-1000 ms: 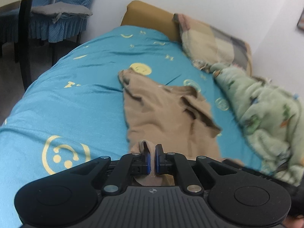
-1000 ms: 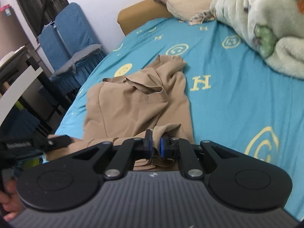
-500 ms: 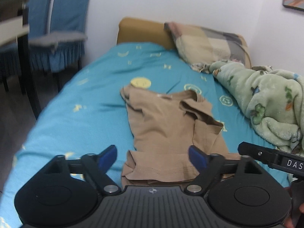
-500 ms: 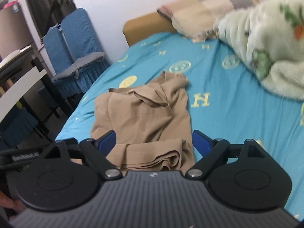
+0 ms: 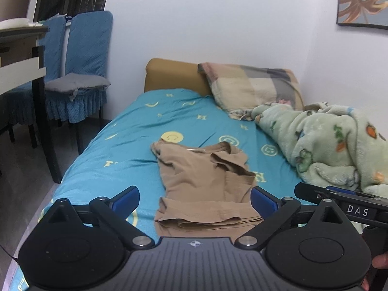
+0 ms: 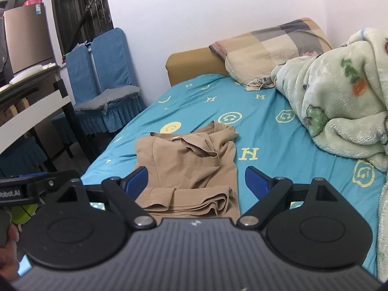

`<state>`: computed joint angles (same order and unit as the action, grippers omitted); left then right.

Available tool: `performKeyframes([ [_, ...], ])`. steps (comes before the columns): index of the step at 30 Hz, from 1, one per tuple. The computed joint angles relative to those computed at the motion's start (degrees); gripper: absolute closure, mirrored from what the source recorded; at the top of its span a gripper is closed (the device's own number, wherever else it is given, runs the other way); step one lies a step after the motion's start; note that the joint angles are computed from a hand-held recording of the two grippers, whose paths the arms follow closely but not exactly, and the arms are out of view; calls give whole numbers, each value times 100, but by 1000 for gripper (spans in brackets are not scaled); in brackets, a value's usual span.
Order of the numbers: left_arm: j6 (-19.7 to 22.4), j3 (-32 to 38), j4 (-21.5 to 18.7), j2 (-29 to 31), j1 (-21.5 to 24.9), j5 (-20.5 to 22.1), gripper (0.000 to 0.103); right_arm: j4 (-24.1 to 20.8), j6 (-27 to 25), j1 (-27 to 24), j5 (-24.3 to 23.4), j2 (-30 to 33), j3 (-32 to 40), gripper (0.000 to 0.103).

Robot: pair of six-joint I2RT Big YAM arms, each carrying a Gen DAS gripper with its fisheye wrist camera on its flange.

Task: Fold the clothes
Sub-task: 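Move both grippers back above the folded shirt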

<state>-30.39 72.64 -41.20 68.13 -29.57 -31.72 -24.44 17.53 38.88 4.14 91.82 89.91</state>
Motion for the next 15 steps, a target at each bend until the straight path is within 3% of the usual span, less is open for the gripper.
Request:
performKeyframes([
  [8,-48,12,-100,24,-98,13,3,72,65,11,63,-57,-70,15],
  [15,-1346,277,-1020,172,-140,323,3,5,63,15,62,-8,-36,15],
])
